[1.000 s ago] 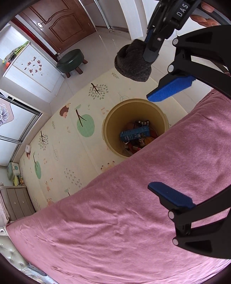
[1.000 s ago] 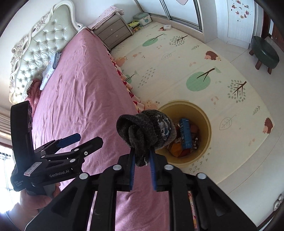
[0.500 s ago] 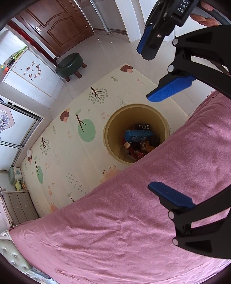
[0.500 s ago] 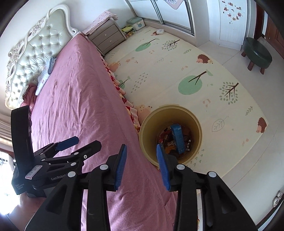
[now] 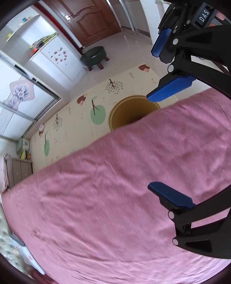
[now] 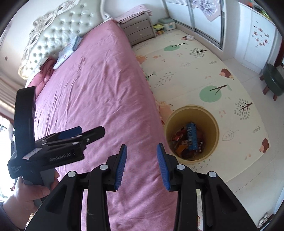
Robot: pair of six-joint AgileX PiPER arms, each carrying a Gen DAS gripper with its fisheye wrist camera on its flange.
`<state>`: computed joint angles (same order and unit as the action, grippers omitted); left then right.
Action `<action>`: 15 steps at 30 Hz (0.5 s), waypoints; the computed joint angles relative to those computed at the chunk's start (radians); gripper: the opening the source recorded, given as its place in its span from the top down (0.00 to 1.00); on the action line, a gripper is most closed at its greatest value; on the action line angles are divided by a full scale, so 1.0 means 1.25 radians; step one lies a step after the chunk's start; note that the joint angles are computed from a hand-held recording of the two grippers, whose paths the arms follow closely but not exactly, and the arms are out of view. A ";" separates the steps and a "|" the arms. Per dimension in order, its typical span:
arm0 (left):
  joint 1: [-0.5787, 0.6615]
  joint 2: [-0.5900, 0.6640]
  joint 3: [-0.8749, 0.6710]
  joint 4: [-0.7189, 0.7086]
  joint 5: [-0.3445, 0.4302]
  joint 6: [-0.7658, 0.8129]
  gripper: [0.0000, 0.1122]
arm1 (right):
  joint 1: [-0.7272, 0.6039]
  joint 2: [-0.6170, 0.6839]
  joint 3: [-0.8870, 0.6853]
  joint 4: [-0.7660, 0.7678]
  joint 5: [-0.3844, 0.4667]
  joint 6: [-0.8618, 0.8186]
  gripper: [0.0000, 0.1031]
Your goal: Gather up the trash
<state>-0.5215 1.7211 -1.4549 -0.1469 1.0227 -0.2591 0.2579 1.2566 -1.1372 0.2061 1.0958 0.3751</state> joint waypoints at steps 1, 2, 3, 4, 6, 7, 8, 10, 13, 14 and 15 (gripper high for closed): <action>0.018 -0.023 0.028 -0.001 -0.003 0.003 0.19 | 0.035 0.009 -0.007 -0.008 -0.004 0.025 0.66; 0.041 -0.051 0.063 -0.008 -0.007 0.013 0.19 | 0.065 0.015 -0.013 -0.015 -0.006 0.047 0.66; 0.057 -0.069 0.085 -0.011 -0.007 0.023 0.19 | 0.105 0.025 -0.023 -0.026 -0.010 0.075 0.66; 0.073 -0.098 0.120 -0.004 -0.013 0.024 0.19 | 0.137 0.034 -0.032 -0.037 -0.013 0.100 0.66; 0.105 -0.156 0.182 0.001 -0.022 0.033 0.19 | 0.196 0.050 -0.044 -0.044 -0.025 0.143 0.66; 0.122 -0.186 0.212 0.006 -0.021 0.036 0.19 | 0.221 0.054 -0.046 -0.046 -0.036 0.165 0.66; 0.138 -0.215 0.238 0.012 -0.015 0.037 0.19 | 0.246 0.057 -0.049 -0.047 -0.049 0.187 0.66; 0.179 -0.259 0.278 0.008 -0.004 0.058 0.19 | 0.302 0.080 -0.079 -0.068 -0.048 0.224 0.66; 0.244 -0.323 0.329 0.008 0.020 0.089 0.19 | 0.370 0.121 -0.131 -0.085 -0.042 0.266 0.64; 0.261 -0.342 0.342 0.006 0.025 0.096 0.19 | 0.388 0.133 -0.147 -0.089 -0.040 0.278 0.62; 0.296 -0.372 0.359 0.001 0.033 0.111 0.19 | 0.410 0.146 -0.167 -0.100 -0.036 0.296 0.60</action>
